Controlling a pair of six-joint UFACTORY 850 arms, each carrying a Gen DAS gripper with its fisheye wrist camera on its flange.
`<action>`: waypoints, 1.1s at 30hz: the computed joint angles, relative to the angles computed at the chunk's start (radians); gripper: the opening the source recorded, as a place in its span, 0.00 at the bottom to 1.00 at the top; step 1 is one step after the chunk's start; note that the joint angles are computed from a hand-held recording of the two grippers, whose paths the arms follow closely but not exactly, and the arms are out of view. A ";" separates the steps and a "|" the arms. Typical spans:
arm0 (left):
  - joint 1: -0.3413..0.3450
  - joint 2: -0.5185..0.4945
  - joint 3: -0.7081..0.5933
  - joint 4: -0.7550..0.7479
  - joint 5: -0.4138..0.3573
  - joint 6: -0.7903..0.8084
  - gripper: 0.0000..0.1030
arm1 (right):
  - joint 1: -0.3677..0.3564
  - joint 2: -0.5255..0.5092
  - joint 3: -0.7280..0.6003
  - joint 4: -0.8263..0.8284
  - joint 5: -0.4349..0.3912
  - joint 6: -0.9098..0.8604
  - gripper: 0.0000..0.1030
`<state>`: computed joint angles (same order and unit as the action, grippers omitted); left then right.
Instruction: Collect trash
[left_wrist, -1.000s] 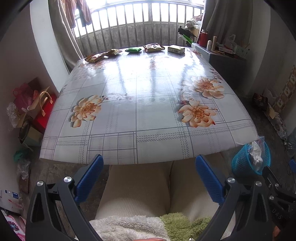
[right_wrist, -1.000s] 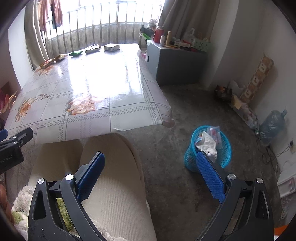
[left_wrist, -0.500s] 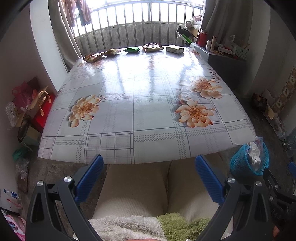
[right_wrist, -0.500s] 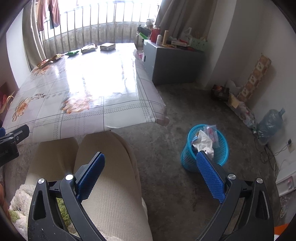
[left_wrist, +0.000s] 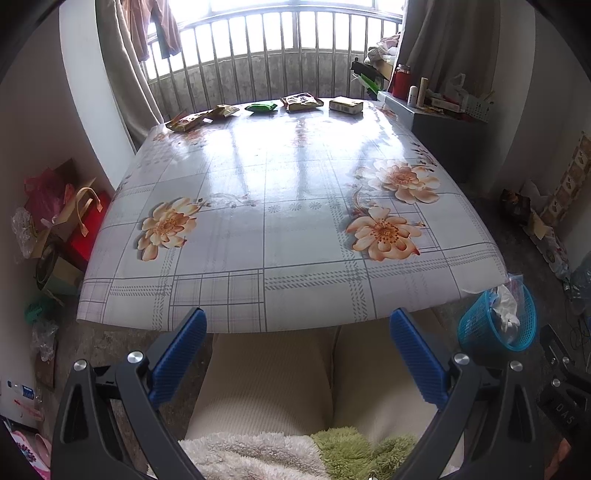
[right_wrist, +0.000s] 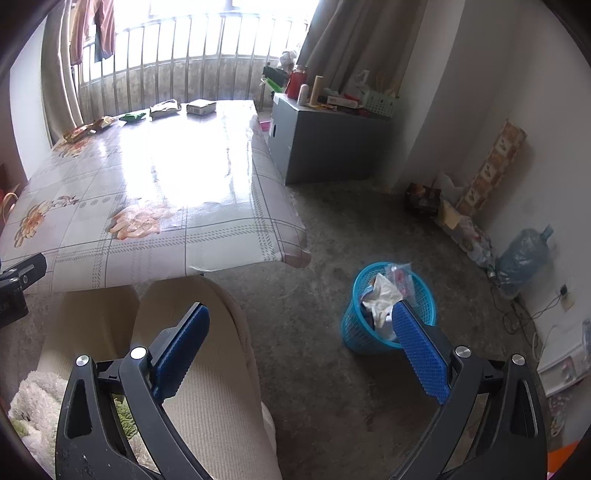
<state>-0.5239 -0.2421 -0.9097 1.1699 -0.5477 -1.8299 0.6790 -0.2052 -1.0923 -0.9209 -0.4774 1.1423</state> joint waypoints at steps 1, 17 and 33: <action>-0.001 0.001 0.000 0.003 -0.001 -0.002 0.95 | -0.001 0.001 0.001 -0.001 0.002 0.000 0.92; -0.009 -0.006 -0.011 -0.004 0.000 0.012 0.95 | -0.004 0.004 0.005 0.012 0.009 -0.004 0.92; -0.005 -0.007 -0.012 -0.009 0.003 0.016 0.95 | -0.002 0.002 0.002 0.017 0.015 -0.018 0.92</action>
